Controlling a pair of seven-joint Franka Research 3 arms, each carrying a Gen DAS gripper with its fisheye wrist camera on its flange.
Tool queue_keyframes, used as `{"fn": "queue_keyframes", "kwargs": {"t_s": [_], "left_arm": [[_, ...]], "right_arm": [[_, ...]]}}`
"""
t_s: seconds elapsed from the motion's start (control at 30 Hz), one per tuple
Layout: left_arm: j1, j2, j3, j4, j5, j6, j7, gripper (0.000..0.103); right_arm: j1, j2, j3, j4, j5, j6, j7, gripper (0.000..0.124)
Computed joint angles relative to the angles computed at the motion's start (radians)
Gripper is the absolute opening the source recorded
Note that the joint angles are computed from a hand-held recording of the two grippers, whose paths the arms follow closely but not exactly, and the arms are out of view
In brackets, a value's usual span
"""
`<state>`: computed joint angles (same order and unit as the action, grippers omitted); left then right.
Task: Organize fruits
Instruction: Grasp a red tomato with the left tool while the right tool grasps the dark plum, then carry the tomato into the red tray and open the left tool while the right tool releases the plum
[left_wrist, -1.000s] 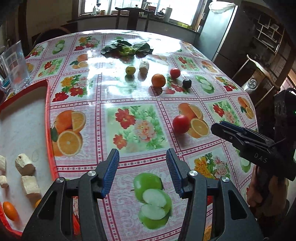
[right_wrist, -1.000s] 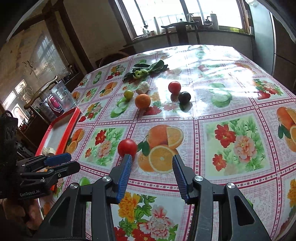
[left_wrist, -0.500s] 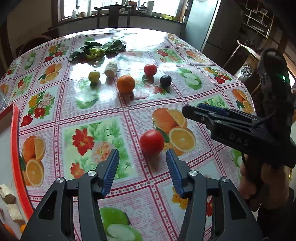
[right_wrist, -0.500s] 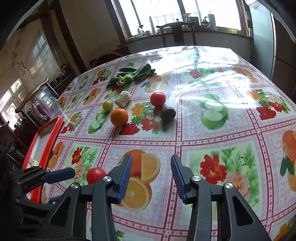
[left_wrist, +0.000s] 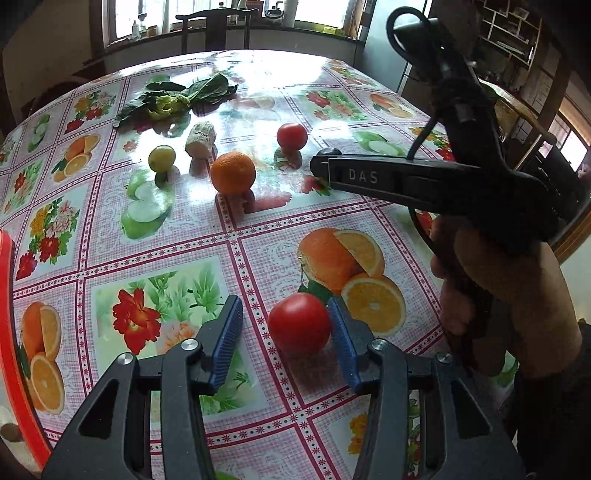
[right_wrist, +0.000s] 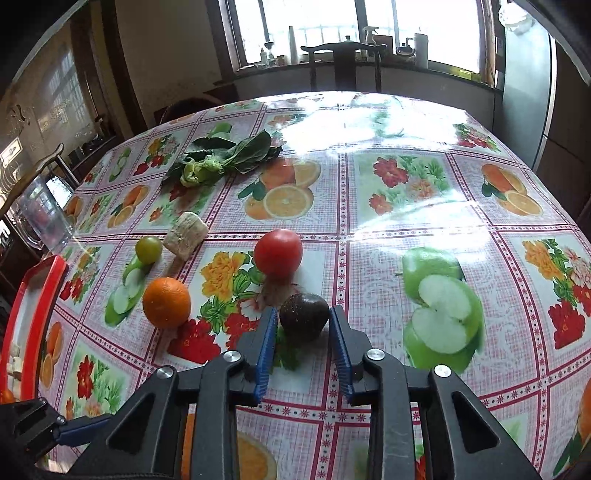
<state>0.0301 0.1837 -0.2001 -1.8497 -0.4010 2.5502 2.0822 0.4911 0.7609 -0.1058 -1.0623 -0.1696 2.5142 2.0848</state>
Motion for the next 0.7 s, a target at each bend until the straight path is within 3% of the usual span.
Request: {"fn": "queue_keyframes", "kwargs": {"t_s": [0.07, 0.1, 0.4, 0.7], "left_arm": [[0.005, 0.006, 0.001, 0.008, -0.009, -0.002, -0.002, 0.029], [0.011, 0.007, 0.001, 0.012, -0.02, -0.012, 0.0, 0.028], [0.044, -0.048, 0.019, -0.04, -0.134, -0.047, 0.065, 0.028], [0.044, -0.147, 0.076, -0.128, -0.213, -0.02, 0.116, 0.028]], "right_arm": [[0.0, 0.004, 0.0, 0.009, 0.003, -0.002, 0.004, 0.024], [0.002, -0.011, 0.0, -0.017, 0.004, 0.013, 0.011, 0.024], [0.004, -0.225, 0.073, -0.35, 0.08, 0.212, -0.01, 0.024], [0.042, -0.321, 0.113, -0.474, 0.127, 0.266, -0.054, 0.024]]}}
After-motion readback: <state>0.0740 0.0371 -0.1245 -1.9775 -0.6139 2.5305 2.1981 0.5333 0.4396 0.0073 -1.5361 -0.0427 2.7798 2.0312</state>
